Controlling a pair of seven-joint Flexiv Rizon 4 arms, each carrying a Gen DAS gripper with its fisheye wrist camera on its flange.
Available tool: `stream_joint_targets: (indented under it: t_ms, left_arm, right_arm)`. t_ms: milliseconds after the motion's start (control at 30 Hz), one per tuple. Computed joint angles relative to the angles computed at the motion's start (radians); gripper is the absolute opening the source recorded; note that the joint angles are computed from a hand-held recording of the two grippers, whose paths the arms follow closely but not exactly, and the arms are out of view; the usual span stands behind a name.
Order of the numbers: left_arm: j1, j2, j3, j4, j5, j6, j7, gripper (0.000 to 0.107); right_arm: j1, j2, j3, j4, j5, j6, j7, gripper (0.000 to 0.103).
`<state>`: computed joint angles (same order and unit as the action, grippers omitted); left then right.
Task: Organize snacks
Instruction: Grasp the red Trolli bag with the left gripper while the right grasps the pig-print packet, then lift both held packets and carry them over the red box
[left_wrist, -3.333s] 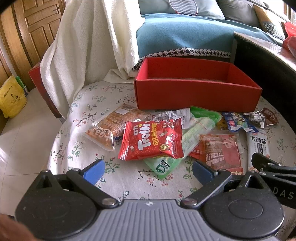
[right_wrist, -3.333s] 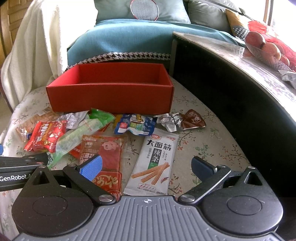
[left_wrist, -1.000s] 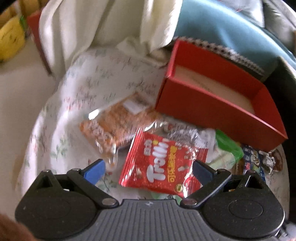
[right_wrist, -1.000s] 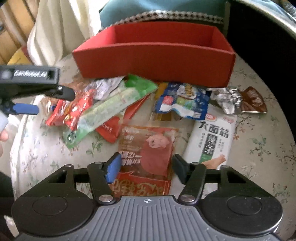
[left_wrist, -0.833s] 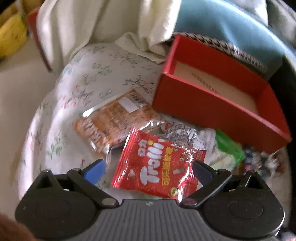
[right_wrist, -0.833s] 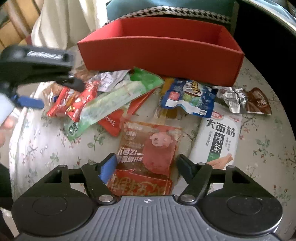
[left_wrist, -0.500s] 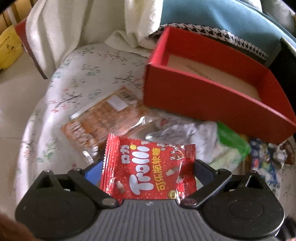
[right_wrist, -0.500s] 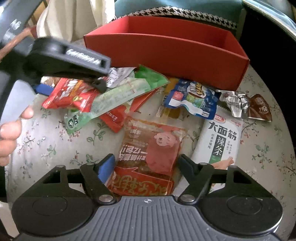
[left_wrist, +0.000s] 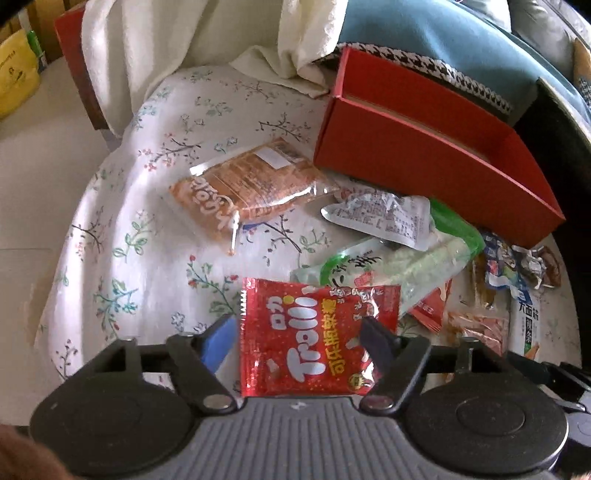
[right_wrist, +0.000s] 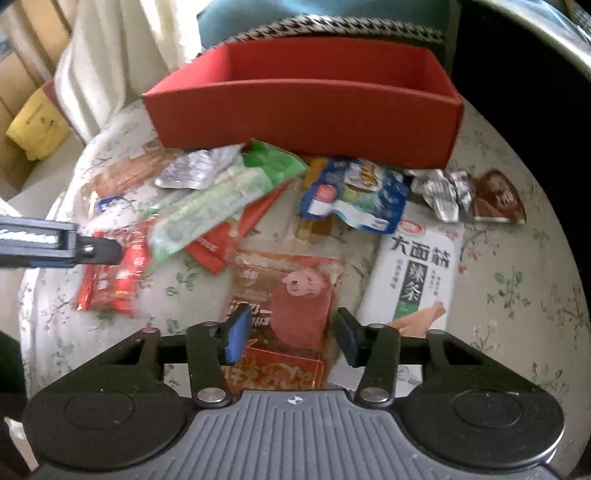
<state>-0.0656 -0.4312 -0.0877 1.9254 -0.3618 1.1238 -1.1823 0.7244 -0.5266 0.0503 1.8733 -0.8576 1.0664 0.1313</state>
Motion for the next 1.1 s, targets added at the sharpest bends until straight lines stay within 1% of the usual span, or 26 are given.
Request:
stream_joint_targets:
  t_ms: [33, 67, 133, 167, 200, 233, 267, 333, 400, 467, 567, 600, 633, 667, 700, 733, 800, 867, 900, 933, 967, 1000, 1100]
  left_arm:
    - [0.008, 0.005, -0.009, 0.002, -0.001, -0.010, 0.028, 0.071]
    - [0.022, 0.018, -0.026, 0.014, -0.008, -0.008, 0.084, 0.071]
    - [0.046, 0.046, -0.061, 0.051, -0.027, 0.047, 0.227, 0.072]
    - [0.067, 0.059, -0.090, 0.067, -0.041, 0.069, 0.340, 0.077]
    - [0.078, 0.065, -0.109, 0.075, -0.050, 0.087, 0.438, 0.078]
    - [0.083, 0.068, -0.123, 0.086, -0.047, 0.126, 0.539, 0.078]
    - [0.081, 0.066, -0.129, 0.087, -0.036, 0.146, 0.617, 0.078]
    - [0.087, 0.057, -0.147, 0.087, -0.028, 0.157, 0.763, 0.079]
    - [0.078, 0.043, -0.139, 0.070, -0.008, 0.120, 0.853, 0.079]
    - [0.077, 0.031, -0.135, 0.047, -0.005, 0.039, 0.937, 0.080]
    - [0.071, 0.017, -0.129, 0.040, -0.010, -0.004, 1.062, 0.080]
    - [0.061, 0.008, -0.115, 0.027, 0.004, -0.032, 1.082, 0.080]
    - [0.050, 0.000, -0.103, 0.023, 0.011, -0.035, 1.091, 0.080]
    - [0.040, -0.014, -0.100, 0.032, 0.007, 0.000, 1.098, 0.090]
    - [0.054, -0.017, -0.122, 0.043, -0.030, 0.018, 1.127, 0.091]
    - [0.058, -0.019, -0.125, 0.038, -0.045, 0.002, 1.133, 0.091]
    - [0.028, -0.025, -0.082, 0.005, -0.030, -0.045, 1.056, 0.088]
    - [0.000, -0.020, -0.043, 0.003, -0.013, -0.048, 0.960, 0.084]
    - [-0.009, -0.011, -0.031, 0.014, -0.003, -0.033, 0.922, 0.081]
    - [-0.015, -0.001, -0.023, 0.029, 0.006, -0.015, 0.895, 0.079]
    - [-0.022, 0.010, -0.015, 0.047, 0.015, 0.006, 0.863, 0.076]
    - [-0.021, 0.025, -0.015, 0.064, 0.012, 0.006, 0.835, 0.074]
    - [-0.015, 0.053, -0.005, 0.069, -0.009, -0.081, 0.721, 0.071]
  right_arm:
    - [-0.002, 0.003, 0.000, 0.003, -0.006, 0.006, -0.008, 0.064]
    - [-0.009, 0.008, 0.009, 0.005, -0.002, 0.006, -0.037, 0.066]
    - [-0.014, 0.018, 0.019, 0.011, -0.001, 0.012, -0.081, 0.080]
    - [-0.006, 0.027, 0.028, 0.005, 0.022, -0.041, -0.091, 0.084]
    - [0.000, 0.031, 0.025, 0.009, 0.018, -0.046, -0.076, 0.085]
    - [-0.003, 0.029, 0.029, 0.009, 0.025, -0.039, -0.072, 0.085]
    - [-0.007, 0.026, 0.035, 0.008, 0.035, -0.028, -0.071, 0.085]
    - [-0.006, 0.019, 0.039, 0.002, 0.052, -0.030, -0.071, 0.085]
    - [-0.002, 0.016, 0.044, -0.003, 0.066, -0.040, -0.087, 0.086]
    - [-0.002, 0.013, 0.049, -0.009, 0.081, -0.047, -0.100, 0.087]
    - [-0.004, 0.008, 0.052, -0.021, 0.109, -0.051, -0.119, 0.088]
    - [-0.004, 0.008, 0.053, -0.021, 0.117, -0.050, -0.120, 0.090]
    - [-0.003, 0.006, 0.054, -0.025, 0.124, -0.053, -0.124, 0.090]
    - [-0.001, 0.000, 0.054, -0.034, 0.130, -0.060, -0.135, 0.090]
    - [0.001, -0.006, 0.054, -0.043, 0.133, -0.068, -0.151, 0.091]
    - [0.003, -0.014, 0.056, -0.055, 0.138, -0.080, -0.171, 0.091]
    - [0.009, -0.029, 0.055, -0.079, 0.152, -0.119, -0.199, 0.090]
    - [0.017, -0.034, 0.050, -0.091, 0.151, -0.132, -0.210, 0.089]
    - [0.021, -0.036, 0.049, -0.096, 0.148, -0.137, -0.217, 0.084]
    - [0.022, -0.037, 0.048, -0.097, 0.144, -0.129, -0.224, 0.077]
    - [0.024, -0.036, 0.046, -0.097, 0.143, -0.127, -0.223, 0.075]
    - [0.026, -0.036, 0.045, -0.100, 0.143, -0.133, -0.227, 0.073]
    - [0.029, -0.036, 0.038, -0.096, 0.139, -0.119, -0.210, 0.072]
